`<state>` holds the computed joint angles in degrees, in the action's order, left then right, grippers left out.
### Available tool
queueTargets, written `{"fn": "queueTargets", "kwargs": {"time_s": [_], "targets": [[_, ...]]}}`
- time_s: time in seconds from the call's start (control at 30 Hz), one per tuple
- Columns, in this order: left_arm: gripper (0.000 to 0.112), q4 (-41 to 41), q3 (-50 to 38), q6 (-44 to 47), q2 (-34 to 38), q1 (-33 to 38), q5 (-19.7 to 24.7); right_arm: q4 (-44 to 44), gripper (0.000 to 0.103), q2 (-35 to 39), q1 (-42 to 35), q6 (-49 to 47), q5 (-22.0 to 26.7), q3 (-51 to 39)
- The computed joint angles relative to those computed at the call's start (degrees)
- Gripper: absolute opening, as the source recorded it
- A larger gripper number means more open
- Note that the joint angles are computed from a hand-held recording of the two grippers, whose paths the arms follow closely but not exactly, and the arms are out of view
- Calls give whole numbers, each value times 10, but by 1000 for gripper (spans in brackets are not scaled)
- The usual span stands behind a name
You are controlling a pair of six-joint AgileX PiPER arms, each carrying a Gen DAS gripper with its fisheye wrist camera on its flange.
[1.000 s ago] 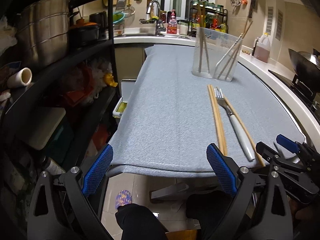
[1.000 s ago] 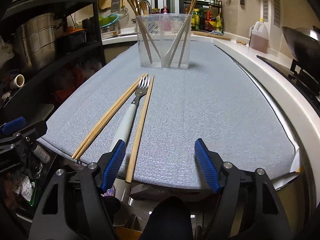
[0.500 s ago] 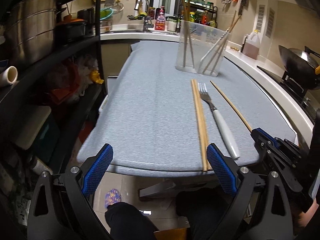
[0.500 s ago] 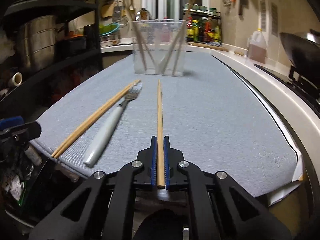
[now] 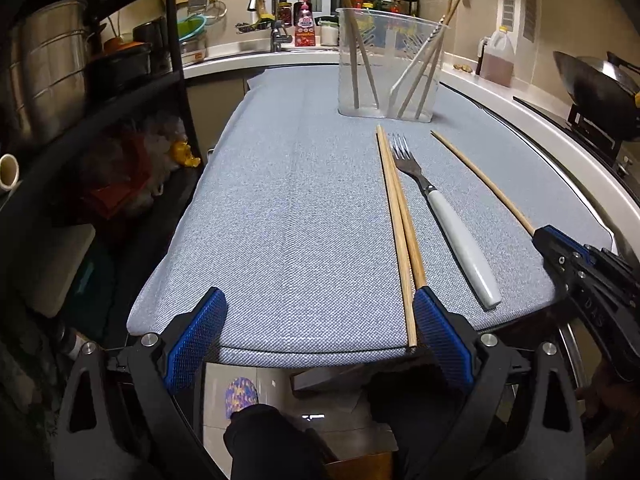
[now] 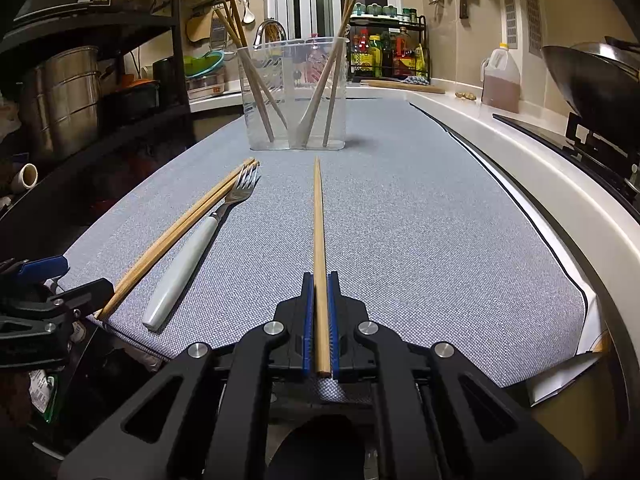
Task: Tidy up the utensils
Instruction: 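Close the left tool on one chopstick while the right tool lifts its chopstick, then lift both held chopsticks up toward the clear container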
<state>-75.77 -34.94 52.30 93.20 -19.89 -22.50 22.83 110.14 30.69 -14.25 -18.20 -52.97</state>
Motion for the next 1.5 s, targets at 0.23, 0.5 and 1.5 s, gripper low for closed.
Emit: {"fn": "queueTargets", "kwargs": {"time_s": [0.23,0.5,1.5], "targets": [[90,107,8,-99,15,-7,-26,-12,7,4,2,5,-20,4],[39,322,64,-312,49,-42,-153,-80,7,9,-5,70,-53,19],[6,314,44,-214,-178,-5,-48,-308,7,-112,-42,306,41,-21]]}}
